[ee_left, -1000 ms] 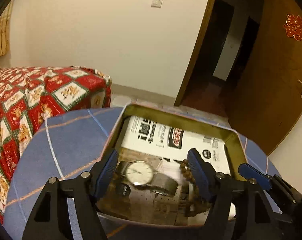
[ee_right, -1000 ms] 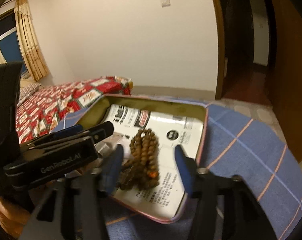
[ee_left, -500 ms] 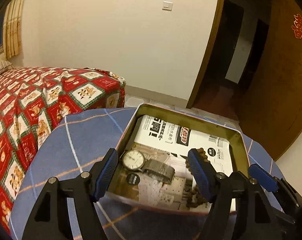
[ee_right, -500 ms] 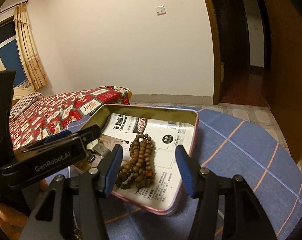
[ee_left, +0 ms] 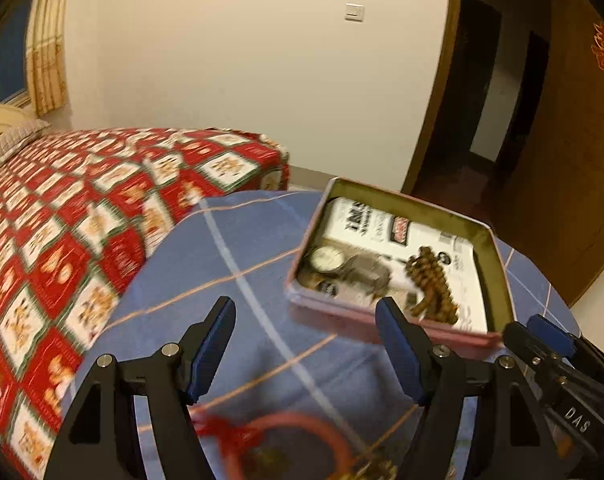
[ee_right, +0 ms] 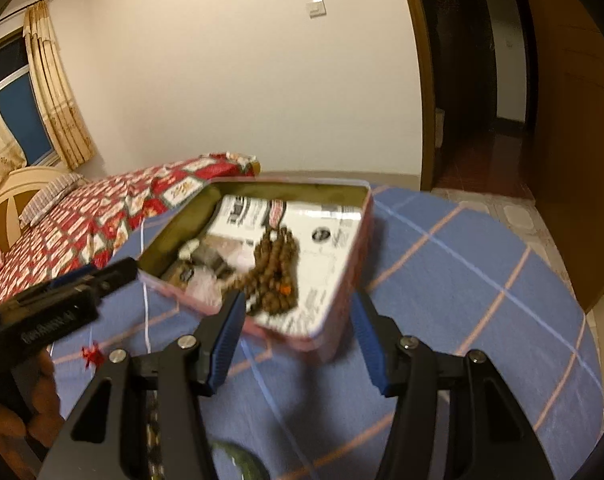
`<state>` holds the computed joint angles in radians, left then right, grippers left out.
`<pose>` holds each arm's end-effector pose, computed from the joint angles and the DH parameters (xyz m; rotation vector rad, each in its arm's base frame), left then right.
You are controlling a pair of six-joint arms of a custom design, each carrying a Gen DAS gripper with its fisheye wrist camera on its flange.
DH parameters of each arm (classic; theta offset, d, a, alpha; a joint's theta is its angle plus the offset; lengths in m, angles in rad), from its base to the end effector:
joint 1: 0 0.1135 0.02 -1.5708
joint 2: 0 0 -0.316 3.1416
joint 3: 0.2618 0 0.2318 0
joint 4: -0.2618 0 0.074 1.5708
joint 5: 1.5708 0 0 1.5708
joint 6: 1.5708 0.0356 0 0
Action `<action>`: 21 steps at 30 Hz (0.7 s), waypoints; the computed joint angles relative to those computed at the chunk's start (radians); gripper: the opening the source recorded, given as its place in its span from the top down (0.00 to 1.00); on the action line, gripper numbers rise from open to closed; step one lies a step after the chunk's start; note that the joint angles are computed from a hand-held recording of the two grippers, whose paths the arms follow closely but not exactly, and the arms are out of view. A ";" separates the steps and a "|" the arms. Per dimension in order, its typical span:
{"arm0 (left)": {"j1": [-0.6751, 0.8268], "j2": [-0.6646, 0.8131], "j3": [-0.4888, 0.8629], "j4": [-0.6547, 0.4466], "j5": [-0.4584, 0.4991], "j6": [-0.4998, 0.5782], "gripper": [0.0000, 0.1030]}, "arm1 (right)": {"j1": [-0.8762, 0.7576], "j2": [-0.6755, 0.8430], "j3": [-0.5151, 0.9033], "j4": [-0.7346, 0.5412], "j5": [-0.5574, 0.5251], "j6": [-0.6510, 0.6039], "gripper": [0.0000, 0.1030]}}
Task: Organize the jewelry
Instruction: 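Move both open tools back from the tin to the jewelry pile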
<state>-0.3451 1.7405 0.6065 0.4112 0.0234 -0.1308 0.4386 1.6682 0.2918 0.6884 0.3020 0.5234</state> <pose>0.2864 -0.1038 0.1750 0.2590 2.2940 -0.2719 0.2184 0.0907 0.1513 0.2539 2.2140 0.1861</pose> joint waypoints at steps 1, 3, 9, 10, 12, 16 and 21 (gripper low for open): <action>0.018 -0.012 -0.021 0.004 0.004 0.008 0.29 | 0.003 -0.005 -0.013 0.001 -0.006 0.004 0.44; 0.040 -0.030 -0.051 0.009 -0.003 0.027 0.29 | 0.017 -0.017 -0.030 -0.008 -0.006 0.006 0.44; 0.100 -0.066 -0.167 0.067 -0.027 0.095 0.29 | 0.080 -0.039 -0.070 -0.029 -0.021 0.014 0.46; 0.107 -0.067 -0.187 0.083 -0.029 0.103 0.29 | 0.093 -0.034 -0.074 -0.027 -0.014 0.020 0.51; 0.131 -0.067 -0.229 0.120 -0.015 0.124 0.29 | 0.106 -0.024 -0.073 -0.026 -0.042 0.025 0.56; 0.156 -0.045 -0.263 0.151 -0.025 0.148 0.29 | 0.149 0.004 -0.046 -0.022 -0.066 0.026 0.57; 0.187 -0.026 -0.267 0.146 -0.012 0.166 0.29 | 0.203 0.077 0.049 -0.077 -0.113 -0.008 0.57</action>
<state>-0.1577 1.7149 0.3393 0.5568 0.0117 0.0349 0.6416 1.7452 0.3403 0.6110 0.1887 0.5152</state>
